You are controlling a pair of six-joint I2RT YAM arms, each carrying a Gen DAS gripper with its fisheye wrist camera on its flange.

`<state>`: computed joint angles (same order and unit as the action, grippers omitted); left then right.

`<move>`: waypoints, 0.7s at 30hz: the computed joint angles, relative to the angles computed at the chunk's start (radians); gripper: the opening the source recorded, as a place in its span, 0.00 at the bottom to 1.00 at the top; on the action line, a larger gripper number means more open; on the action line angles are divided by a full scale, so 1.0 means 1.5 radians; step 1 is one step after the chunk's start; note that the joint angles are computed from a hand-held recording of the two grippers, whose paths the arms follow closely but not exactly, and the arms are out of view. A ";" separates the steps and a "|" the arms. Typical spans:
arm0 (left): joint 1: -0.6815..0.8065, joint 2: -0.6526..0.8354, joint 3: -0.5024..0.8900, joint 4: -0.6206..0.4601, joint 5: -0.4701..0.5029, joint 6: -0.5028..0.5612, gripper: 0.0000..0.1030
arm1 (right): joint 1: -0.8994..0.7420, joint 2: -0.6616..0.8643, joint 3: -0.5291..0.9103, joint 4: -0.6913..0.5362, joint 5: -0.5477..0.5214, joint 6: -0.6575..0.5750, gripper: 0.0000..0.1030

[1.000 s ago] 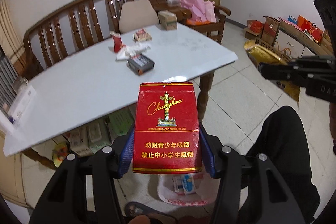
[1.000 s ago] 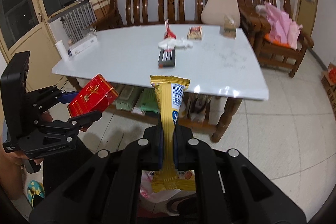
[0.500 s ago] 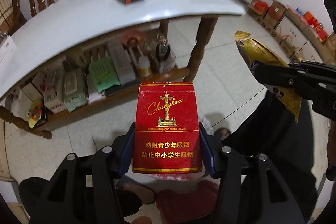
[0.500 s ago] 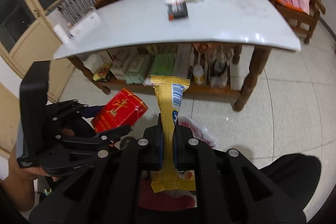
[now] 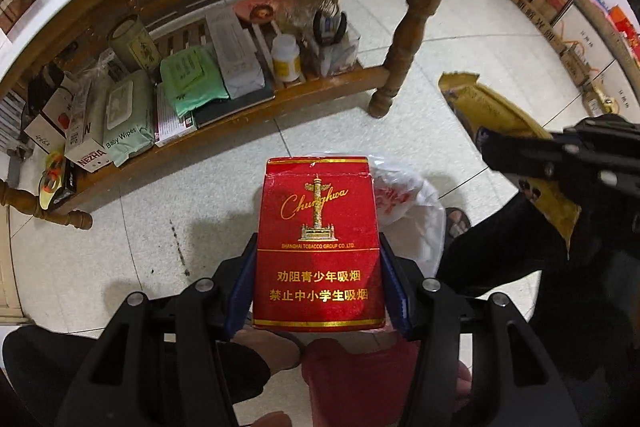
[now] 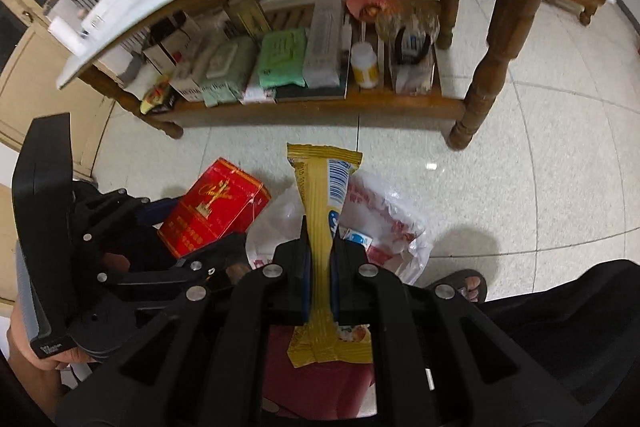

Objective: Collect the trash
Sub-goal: 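Lower the red pack and yellow wrapper into the white plastic bag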

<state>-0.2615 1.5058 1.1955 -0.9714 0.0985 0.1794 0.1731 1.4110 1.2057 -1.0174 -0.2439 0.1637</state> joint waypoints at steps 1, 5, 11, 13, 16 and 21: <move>0.002 0.016 -0.001 0.016 0.001 -0.003 0.52 | 0.002 0.013 -0.003 0.007 0.000 0.001 0.07; 0.003 0.099 0.006 0.070 -0.016 -0.013 0.52 | 0.003 0.086 -0.016 0.042 0.009 0.013 0.07; -0.020 0.195 -0.025 0.152 -0.046 -0.014 0.52 | 0.010 0.214 -0.040 0.105 0.028 0.035 0.07; -0.029 0.218 -0.044 0.178 -0.056 -0.011 0.52 | 0.009 0.258 -0.048 0.125 0.026 0.046 0.07; -0.039 0.248 -0.071 0.218 -0.070 -0.010 0.52 | 0.013 0.298 -0.057 0.143 0.024 0.052 0.07; -0.041 0.297 -0.091 0.255 -0.084 0.004 0.52 | 0.021 0.360 -0.045 0.163 0.032 0.061 0.07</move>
<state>-0.3225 1.9508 1.0583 -0.5886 -0.0282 0.1856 0.2048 1.9510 1.1381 -0.7736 -0.1963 0.2546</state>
